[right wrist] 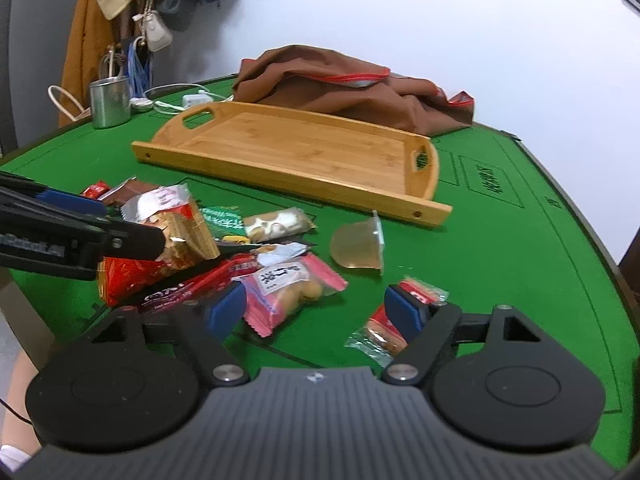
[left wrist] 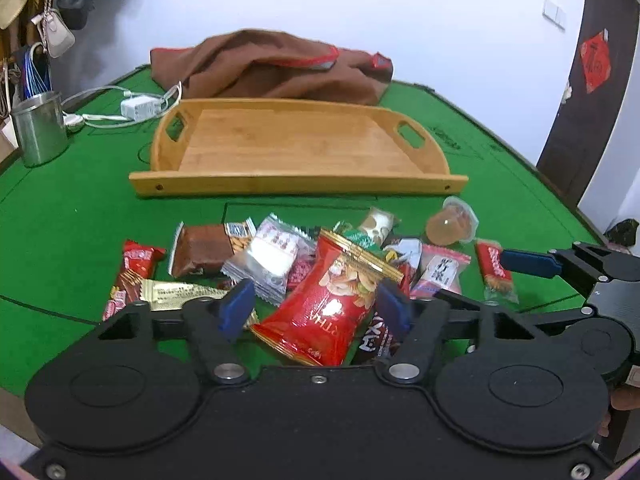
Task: Organize snacks
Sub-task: 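Reach the left tool to the red nut bag while the right tool reaches the pink candy packet, then close the left tool on the red nut bag while the right tool grips the pink candy packet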
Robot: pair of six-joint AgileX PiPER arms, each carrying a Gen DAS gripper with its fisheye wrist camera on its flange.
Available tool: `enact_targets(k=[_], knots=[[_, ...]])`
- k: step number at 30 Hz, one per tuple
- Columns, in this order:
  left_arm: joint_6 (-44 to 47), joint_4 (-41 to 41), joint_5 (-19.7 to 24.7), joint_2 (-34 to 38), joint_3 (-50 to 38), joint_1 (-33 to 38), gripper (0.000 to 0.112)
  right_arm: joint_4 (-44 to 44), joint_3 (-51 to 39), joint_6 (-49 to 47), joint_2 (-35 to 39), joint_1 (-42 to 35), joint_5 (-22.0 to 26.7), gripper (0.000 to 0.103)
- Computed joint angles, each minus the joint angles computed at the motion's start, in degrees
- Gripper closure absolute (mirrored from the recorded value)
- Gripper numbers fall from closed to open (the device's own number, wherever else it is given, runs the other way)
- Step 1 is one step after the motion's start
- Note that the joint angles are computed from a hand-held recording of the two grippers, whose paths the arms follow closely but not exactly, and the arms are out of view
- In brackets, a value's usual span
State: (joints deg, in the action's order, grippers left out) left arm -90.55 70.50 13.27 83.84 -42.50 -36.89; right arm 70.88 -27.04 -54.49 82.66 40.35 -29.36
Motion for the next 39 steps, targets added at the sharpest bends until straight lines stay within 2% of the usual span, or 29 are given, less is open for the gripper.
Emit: enact_targets(k=[4, 8, 17, 22, 25, 27, 31, 35, 39], knots=[[3.23, -2.41, -1.6, 1.05, -0.24, 0.75, 0.057, -2.69, -0.58, 2.49, 1.77, 0.03, 0.37, 0.021], [2.97, -1.01, -2.04, 1.71, -0.47, 0.86, 0.057, -3.8, -1.46, 3.37, 2.98, -0.34, 0.63, 0.025], [7.59, -4.78, -3.22, 3.27, -1.44, 1.95, 0.057, -5.87, -1.85, 5.16, 3.87, -0.46, -0.17, 0.025], [19.28, -17.62, -4.41, 4.15, -2.39, 3.66, 0.057, -6.37, -1.69, 5.99, 3.93, -0.52, -0.25, 0.025], [21.24, -19.63, -4.82, 4.46, -2.63, 4.1, 0.057, -6.81, -1.9, 6.41, 4.18, -0.91, -0.07, 0.025], [25.9, -24.31, -5.25, 4.65, -2.91, 4.58, 0.057, -6.94, -2.03, 6.41, 4.39, -0.95, -0.29, 0.025], [25.26, -24.1, -5.61, 4.36, -2.6, 4.86, 0.061, -7.57, -2.27, 6.51, 4.71, -1.36, -0.27, 0.025], [19.31, -18.17, -5.07, 3.76, -2.19, 4.41, 0.061, -8.58, -2.35, 6.82, 4.93, -1.78, -0.1, 0.025], [15.33, -14.24, -4.37, 2.79, -2.05, 3.93, 0.061, -11.78, -2.89, 9.55, 5.22, -3.71, 2.65, 0.025]])
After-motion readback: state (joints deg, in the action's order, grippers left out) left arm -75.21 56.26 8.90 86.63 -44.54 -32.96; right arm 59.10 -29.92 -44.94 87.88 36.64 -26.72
